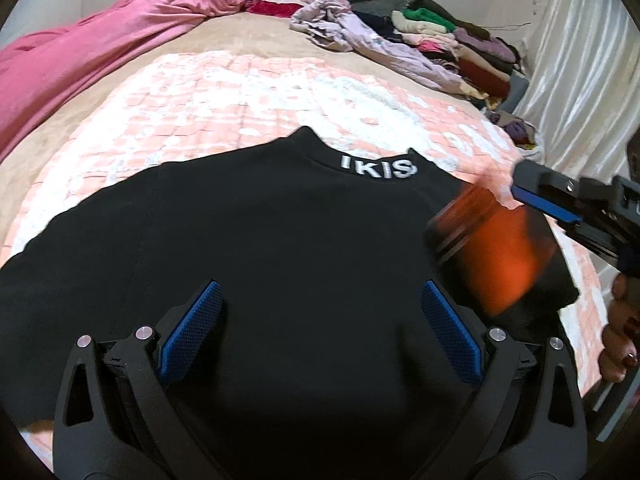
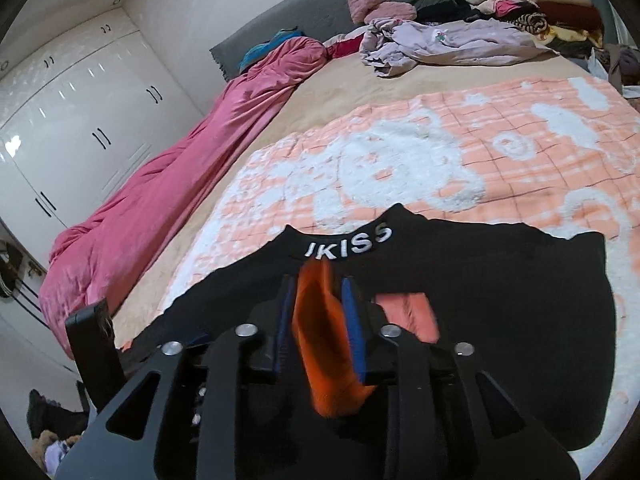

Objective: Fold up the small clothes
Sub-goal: 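Lift the sleeve with the right tool and fold it across the sweatshirt body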

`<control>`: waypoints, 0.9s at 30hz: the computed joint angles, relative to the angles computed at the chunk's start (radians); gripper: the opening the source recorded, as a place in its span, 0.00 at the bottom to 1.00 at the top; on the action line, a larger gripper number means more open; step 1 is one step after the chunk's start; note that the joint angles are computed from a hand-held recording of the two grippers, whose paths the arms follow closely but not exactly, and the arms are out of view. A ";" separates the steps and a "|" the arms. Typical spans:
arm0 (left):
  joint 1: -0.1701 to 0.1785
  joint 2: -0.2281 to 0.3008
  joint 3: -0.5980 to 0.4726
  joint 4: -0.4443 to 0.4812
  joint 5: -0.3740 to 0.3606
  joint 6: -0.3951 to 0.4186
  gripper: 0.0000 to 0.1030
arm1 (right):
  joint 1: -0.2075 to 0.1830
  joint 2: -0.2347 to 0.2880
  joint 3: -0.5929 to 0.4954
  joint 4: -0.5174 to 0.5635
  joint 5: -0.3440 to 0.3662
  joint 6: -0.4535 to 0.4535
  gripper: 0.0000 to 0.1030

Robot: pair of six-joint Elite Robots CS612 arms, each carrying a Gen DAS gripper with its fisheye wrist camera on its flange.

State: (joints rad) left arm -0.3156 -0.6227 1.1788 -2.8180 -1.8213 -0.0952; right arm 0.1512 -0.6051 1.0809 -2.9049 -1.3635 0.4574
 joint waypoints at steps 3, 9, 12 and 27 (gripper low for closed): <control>-0.001 0.002 -0.001 0.003 -0.035 0.011 0.76 | 0.003 -0.006 0.007 -0.009 -0.047 -0.010 0.29; -0.001 0.026 -0.043 0.088 -0.202 -0.001 0.61 | -0.001 -0.064 0.115 -0.071 -0.166 -0.021 0.34; -0.018 0.034 -0.054 0.114 -0.165 0.018 0.55 | -0.008 -0.091 0.179 -0.118 -0.197 -0.001 0.34; -0.008 -0.005 0.019 -0.182 -0.001 0.017 0.01 | -0.010 -0.131 0.297 -0.144 -0.316 0.045 0.34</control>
State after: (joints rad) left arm -0.3236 -0.6278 1.1978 -3.0002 -1.8221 -0.0777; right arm 0.1412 -0.7359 1.3777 -3.0493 -1.6797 0.5022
